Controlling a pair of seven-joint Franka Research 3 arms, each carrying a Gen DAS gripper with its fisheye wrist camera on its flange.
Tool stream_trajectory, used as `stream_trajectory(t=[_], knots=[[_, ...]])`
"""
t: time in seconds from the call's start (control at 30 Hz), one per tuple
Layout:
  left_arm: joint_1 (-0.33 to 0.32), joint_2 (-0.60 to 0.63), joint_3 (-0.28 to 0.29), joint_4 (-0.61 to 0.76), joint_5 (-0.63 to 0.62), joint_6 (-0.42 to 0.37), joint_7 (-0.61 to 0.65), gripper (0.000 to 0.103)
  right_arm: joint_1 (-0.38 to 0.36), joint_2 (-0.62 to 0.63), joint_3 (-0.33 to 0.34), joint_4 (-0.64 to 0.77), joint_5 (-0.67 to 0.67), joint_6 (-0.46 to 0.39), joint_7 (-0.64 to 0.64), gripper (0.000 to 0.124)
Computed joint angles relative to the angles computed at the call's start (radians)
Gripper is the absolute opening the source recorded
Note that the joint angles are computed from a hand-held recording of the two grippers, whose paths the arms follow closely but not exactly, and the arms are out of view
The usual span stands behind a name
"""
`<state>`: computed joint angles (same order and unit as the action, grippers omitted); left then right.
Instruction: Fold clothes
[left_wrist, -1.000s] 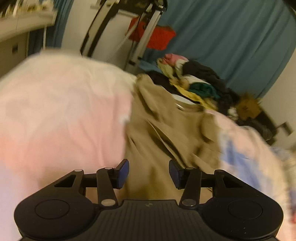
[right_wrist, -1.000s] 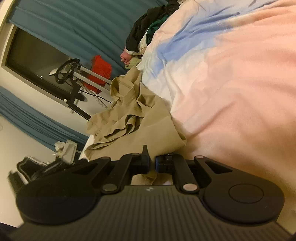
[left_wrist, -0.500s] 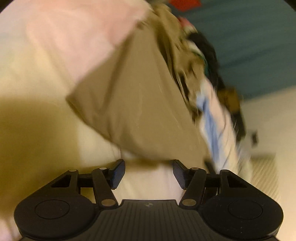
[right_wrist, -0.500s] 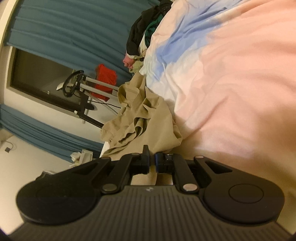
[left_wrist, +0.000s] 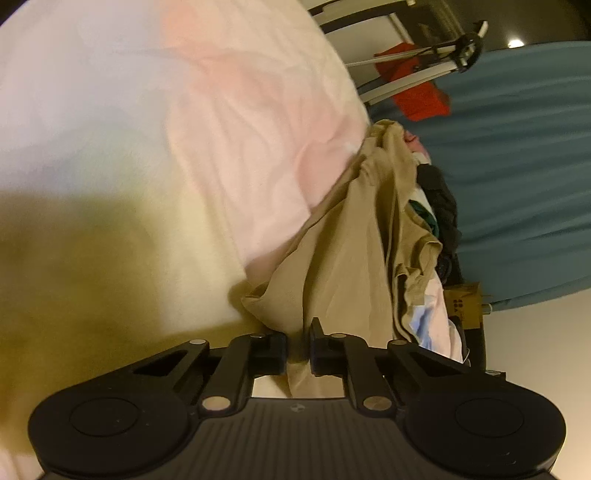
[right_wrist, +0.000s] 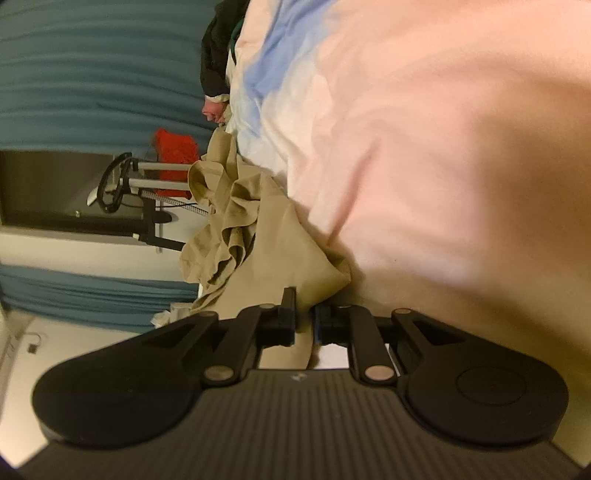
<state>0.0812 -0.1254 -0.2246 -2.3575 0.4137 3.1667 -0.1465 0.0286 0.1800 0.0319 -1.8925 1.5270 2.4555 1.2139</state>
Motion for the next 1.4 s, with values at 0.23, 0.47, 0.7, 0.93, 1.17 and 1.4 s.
stream_trajectory(t=[0.23, 0.47, 0.7, 0.93, 1.17, 1.4], knots=[[0.111, -0.024, -0.092, 0.044, 0.163, 0.005, -0.116, 0.007, 0.020, -0.024, 0.008, -0.001, 0.028, 0.068, -0.161, 0.009], [0.276, -0.215, -0.239, -0.021, 0.330, 0.072, -0.233, 0.006, 0.034, -0.166, -0.021, -0.090, 0.103, 0.060, -0.318, 0.007], [-0.041, -0.564, -0.083, -0.261, 0.174, -0.044, -0.148, 0.006, 0.071, -0.493, -0.105, -0.343, 0.074, 0.036, -0.363, 0.007], [-0.228, -0.773, -0.069, -0.374, 0.004, -0.214, -0.110, 0.006, 0.075, -0.810, -0.189, -0.590, -0.074, 0.017, -0.263, 0.008], [-0.126, -0.505, -0.018, -0.165, -0.025, -0.154, 0.082, 0.008, 0.150, -0.600, -0.197, -0.375, -0.043, 0.060, -0.266, 0.008], [-0.108, -0.147, 0.068, 0.157, -0.100, -0.194, 0.301, 0.008, 0.142, -0.231, -0.108, 0.010, -0.145, 0.113, -0.100, 0.008]])
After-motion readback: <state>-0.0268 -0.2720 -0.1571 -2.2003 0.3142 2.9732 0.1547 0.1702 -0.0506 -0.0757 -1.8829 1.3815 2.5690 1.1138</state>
